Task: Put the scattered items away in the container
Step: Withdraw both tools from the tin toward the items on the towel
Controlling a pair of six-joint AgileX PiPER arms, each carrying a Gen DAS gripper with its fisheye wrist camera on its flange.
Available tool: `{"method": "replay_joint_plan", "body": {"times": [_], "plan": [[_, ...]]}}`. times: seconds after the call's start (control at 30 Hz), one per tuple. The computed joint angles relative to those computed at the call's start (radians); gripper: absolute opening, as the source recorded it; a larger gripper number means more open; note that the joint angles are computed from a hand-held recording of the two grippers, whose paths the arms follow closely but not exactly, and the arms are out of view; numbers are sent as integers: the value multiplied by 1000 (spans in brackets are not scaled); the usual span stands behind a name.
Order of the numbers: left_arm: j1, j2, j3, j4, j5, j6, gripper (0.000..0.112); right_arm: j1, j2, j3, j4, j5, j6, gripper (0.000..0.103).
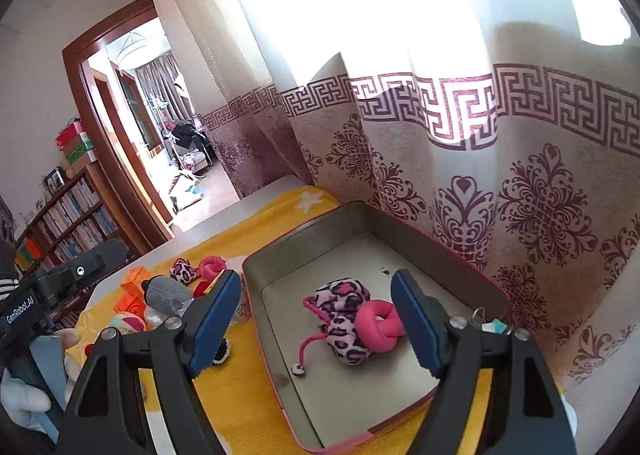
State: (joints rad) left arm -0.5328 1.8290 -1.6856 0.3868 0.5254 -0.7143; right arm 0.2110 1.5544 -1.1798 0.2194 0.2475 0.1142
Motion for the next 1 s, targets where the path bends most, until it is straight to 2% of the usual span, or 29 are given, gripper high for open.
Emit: {"method": "replay_joint_plan", "body": {"times": [0.1,0.23,0.33,0.4,0.53,0.63,0.8,1.0], "plan": [[51,-87,109,86,2,-96,102,51,16,-32,84,24,-113,81],[113,-211,262,158,-24,-195,102,112,92,-156,218,132,-283,81],[135,-280,361,216,-23,-254,102,152,200,-304,263,227,-323,81],[159,-312,438,238,-62,-299,102,170,291,-414,289,276,-320,81],[210,-297,491,161,-85,-269,102,157,482,-638,464,454,-346,81],[218,-275,492,174,-80,-298,102,168,520,-643,449,441,-307,81],[225,-236,482,92,-86,-220,102,137,562,-661,448,466,-249,81],[218,-222,477,75,-84,-187,102,180,583,-702,189,449,-37,81]]}}
